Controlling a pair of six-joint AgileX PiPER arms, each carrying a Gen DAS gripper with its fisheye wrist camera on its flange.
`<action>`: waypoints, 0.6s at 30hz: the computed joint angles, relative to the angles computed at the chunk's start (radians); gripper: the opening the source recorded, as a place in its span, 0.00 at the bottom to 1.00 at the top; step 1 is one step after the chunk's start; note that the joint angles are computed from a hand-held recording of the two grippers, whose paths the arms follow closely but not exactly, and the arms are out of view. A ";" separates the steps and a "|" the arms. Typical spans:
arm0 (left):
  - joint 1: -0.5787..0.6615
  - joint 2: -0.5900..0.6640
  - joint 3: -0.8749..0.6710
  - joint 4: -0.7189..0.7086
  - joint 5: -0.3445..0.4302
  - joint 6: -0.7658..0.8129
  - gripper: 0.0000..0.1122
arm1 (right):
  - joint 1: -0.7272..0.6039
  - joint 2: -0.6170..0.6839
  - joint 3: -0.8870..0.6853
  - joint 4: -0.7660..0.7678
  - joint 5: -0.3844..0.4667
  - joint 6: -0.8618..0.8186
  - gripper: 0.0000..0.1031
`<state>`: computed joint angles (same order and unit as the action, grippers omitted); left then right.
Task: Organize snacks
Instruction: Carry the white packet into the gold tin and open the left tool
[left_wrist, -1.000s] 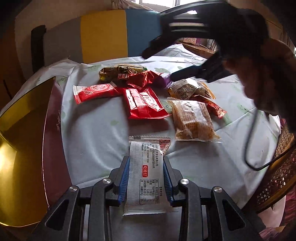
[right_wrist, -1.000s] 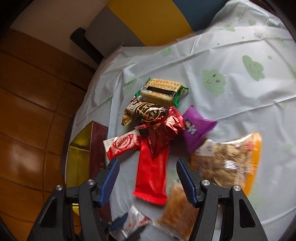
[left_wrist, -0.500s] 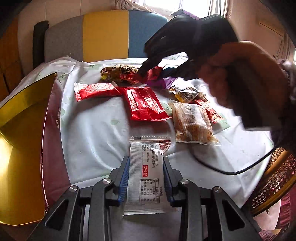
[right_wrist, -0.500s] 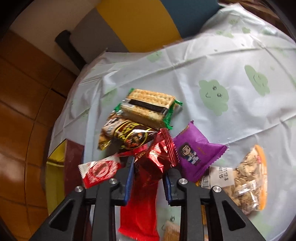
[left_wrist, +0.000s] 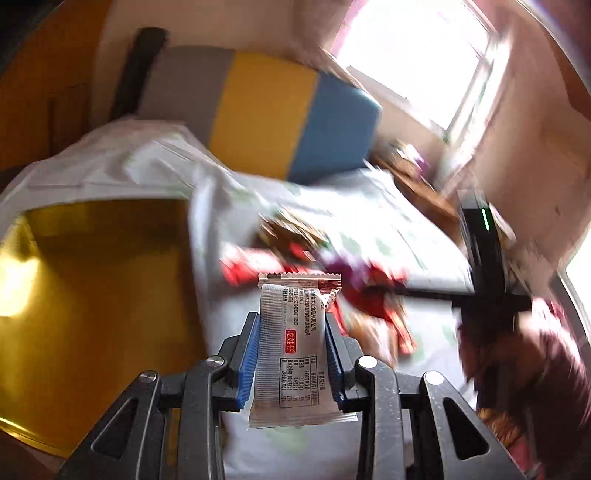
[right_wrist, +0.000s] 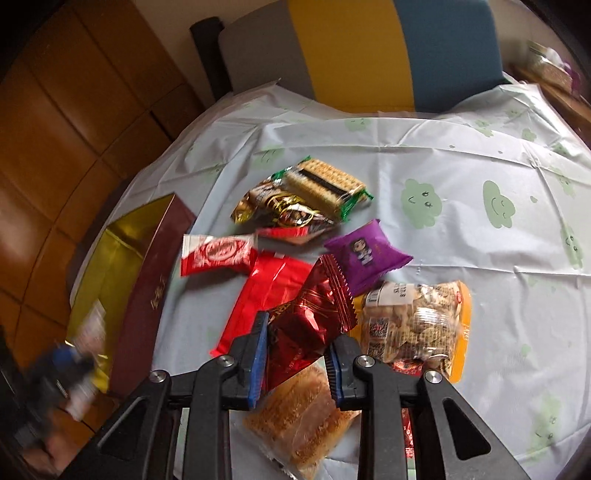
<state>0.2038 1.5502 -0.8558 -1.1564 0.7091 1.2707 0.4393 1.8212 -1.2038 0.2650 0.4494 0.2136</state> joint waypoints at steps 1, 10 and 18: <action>0.018 0.015 -0.036 0.014 -0.011 -0.034 0.29 | 0.005 0.001 0.001 0.007 -0.006 -0.012 0.27; 0.018 0.352 -0.452 0.405 -0.055 -0.584 0.29 | 0.039 -0.010 0.002 -0.024 -0.023 -0.024 0.27; -0.054 0.536 -0.683 0.598 -0.031 -0.844 0.30 | 0.039 -0.003 -0.005 -0.045 -0.022 -0.016 0.27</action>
<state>0.1503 2.0862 -1.5389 -0.5584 0.6779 0.4267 0.4779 1.8183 -1.2093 0.2197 0.4275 0.1980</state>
